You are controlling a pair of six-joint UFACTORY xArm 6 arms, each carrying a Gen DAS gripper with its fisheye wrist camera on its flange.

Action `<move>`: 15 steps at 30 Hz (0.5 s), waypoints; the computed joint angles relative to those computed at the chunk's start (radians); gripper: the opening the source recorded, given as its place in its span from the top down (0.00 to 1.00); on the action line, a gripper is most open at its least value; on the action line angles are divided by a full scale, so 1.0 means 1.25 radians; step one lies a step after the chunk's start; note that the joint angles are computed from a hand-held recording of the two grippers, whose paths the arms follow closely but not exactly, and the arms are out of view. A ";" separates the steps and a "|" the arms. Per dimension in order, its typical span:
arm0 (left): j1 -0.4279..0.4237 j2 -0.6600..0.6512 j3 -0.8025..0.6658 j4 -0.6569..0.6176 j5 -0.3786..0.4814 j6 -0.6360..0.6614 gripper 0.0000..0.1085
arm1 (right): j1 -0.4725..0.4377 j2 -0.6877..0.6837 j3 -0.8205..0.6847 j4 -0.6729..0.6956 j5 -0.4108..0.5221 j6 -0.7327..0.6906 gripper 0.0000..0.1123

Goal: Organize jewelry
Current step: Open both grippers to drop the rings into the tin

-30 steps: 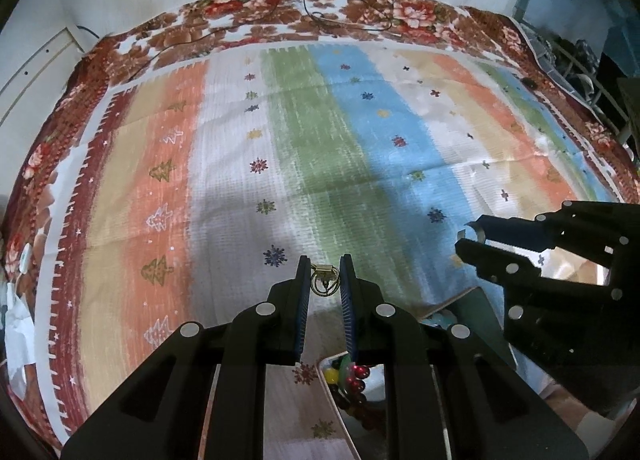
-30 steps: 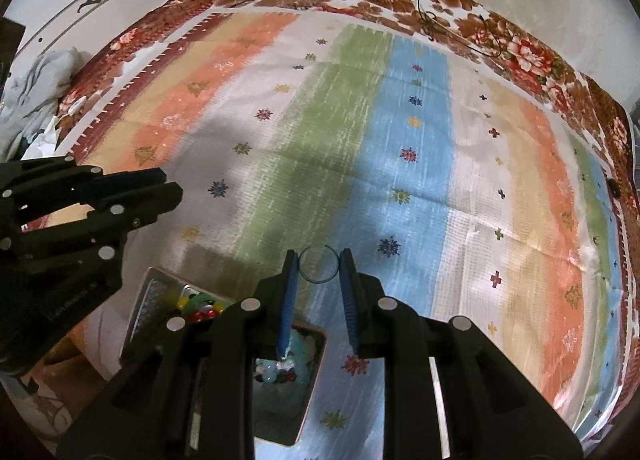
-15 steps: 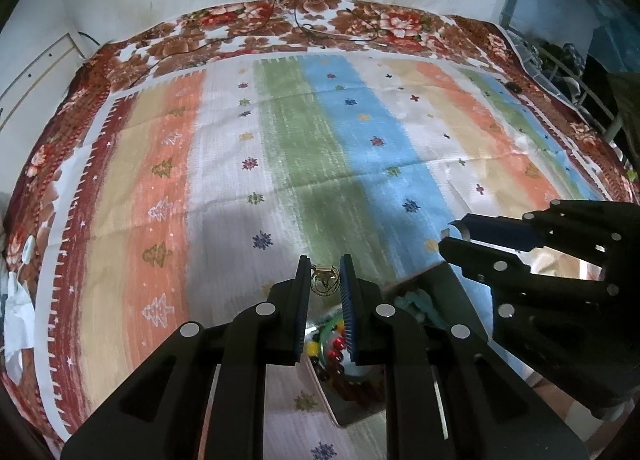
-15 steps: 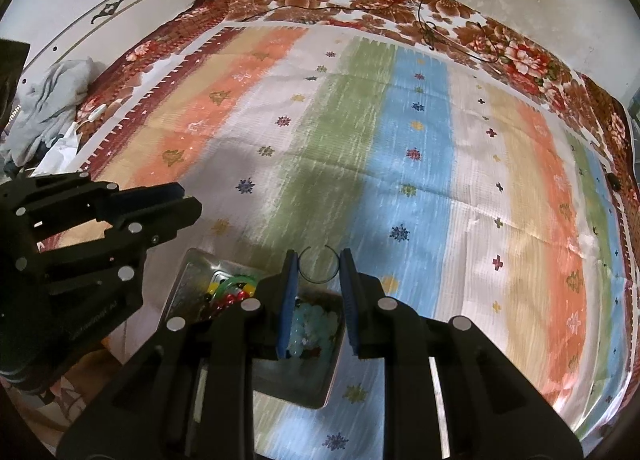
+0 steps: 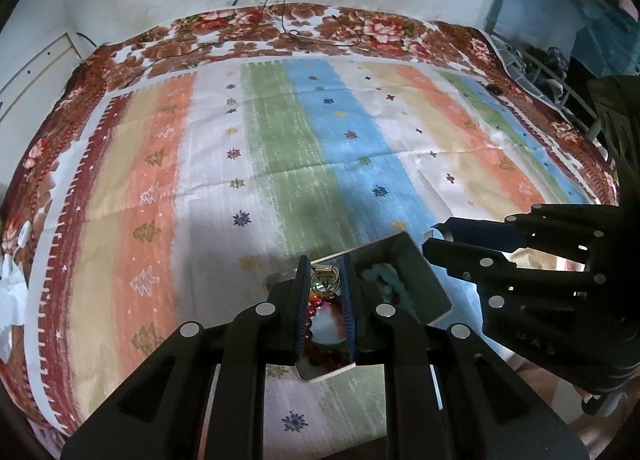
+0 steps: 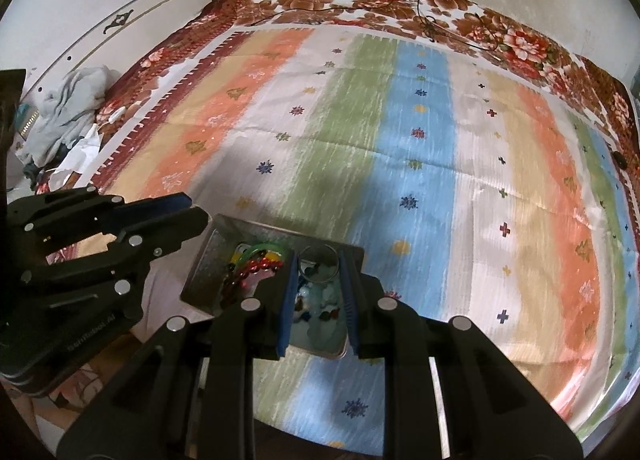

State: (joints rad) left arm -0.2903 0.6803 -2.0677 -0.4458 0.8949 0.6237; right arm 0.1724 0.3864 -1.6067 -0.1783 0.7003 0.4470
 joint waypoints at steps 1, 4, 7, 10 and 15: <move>-0.001 0.000 0.002 0.002 0.000 -0.001 0.87 | 0.000 0.000 0.001 -0.003 0.000 0.003 0.80; -0.005 0.007 -0.006 0.013 0.001 -0.007 0.87 | -0.001 -0.001 0.004 0.000 0.001 0.007 0.80; -0.005 0.014 -0.015 0.016 0.005 -0.008 0.87 | -0.003 0.001 0.001 0.007 0.004 0.001 0.80; -0.005 0.020 -0.023 0.017 0.009 -0.008 0.87 | -0.004 0.007 -0.007 0.021 0.011 -0.009 0.80; -0.002 0.042 -0.055 0.029 0.022 -0.020 0.83 | -0.011 0.012 -0.015 0.000 0.014 0.012 0.64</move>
